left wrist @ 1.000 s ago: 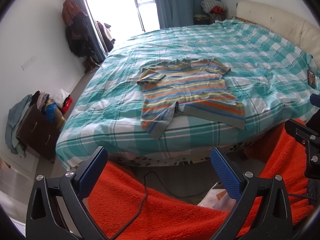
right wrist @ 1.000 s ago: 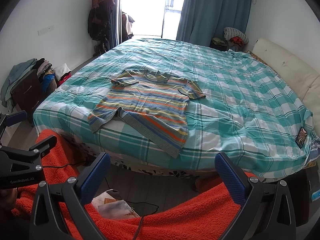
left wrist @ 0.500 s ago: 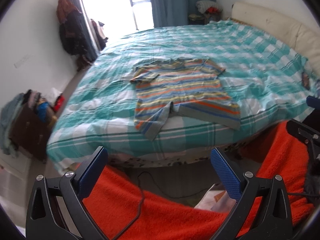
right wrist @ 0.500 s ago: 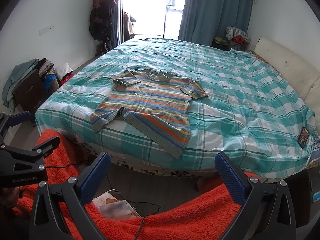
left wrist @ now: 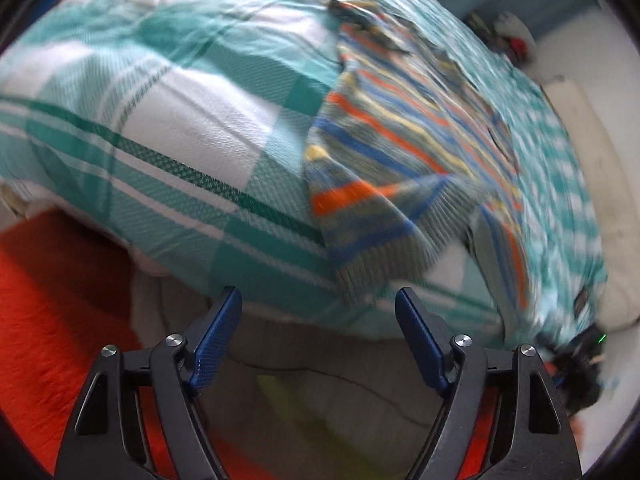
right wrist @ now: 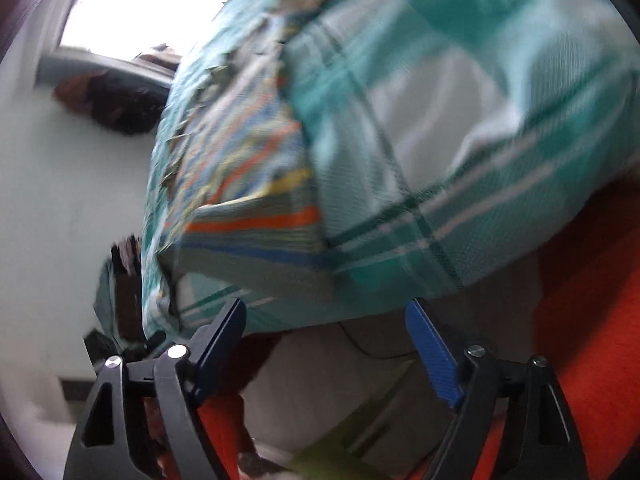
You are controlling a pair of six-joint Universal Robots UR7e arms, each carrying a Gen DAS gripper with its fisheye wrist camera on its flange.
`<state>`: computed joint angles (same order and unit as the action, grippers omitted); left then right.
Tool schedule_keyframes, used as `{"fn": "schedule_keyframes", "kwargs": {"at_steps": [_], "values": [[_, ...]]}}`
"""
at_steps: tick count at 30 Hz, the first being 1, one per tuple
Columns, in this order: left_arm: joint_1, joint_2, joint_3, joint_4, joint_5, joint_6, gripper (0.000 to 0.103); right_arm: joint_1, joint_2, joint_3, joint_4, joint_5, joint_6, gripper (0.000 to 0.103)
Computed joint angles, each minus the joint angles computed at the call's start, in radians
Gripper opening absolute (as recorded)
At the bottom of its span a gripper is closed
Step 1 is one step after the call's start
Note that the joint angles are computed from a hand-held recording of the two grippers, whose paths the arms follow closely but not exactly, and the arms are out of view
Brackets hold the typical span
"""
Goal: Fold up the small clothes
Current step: 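Grasp the striped sweater's hem with the left gripper while the right gripper grasps it too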
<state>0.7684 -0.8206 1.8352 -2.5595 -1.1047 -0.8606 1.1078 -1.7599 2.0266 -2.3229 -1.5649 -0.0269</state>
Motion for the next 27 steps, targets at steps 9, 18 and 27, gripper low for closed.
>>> {"fn": "schedule_keyframes", "kwargs": {"at_steps": [9, 18, 27], "values": [[0.032, 0.021, 0.008, -0.145, -0.103, 0.072, 0.023, 0.025, 0.069, 0.019, -0.063, 0.107, -0.158, 0.031], [0.017, -0.104, -0.014, 0.02, -0.085, 0.21, 0.003, 0.055, -0.069, -0.052, 0.091, 0.047, -0.21, 0.005], [0.01, -0.008, -0.153, 0.384, 0.033, 0.271, 0.014, 0.011, -0.038, -0.077, 0.113, -0.126, -0.17, 0.01]]}}
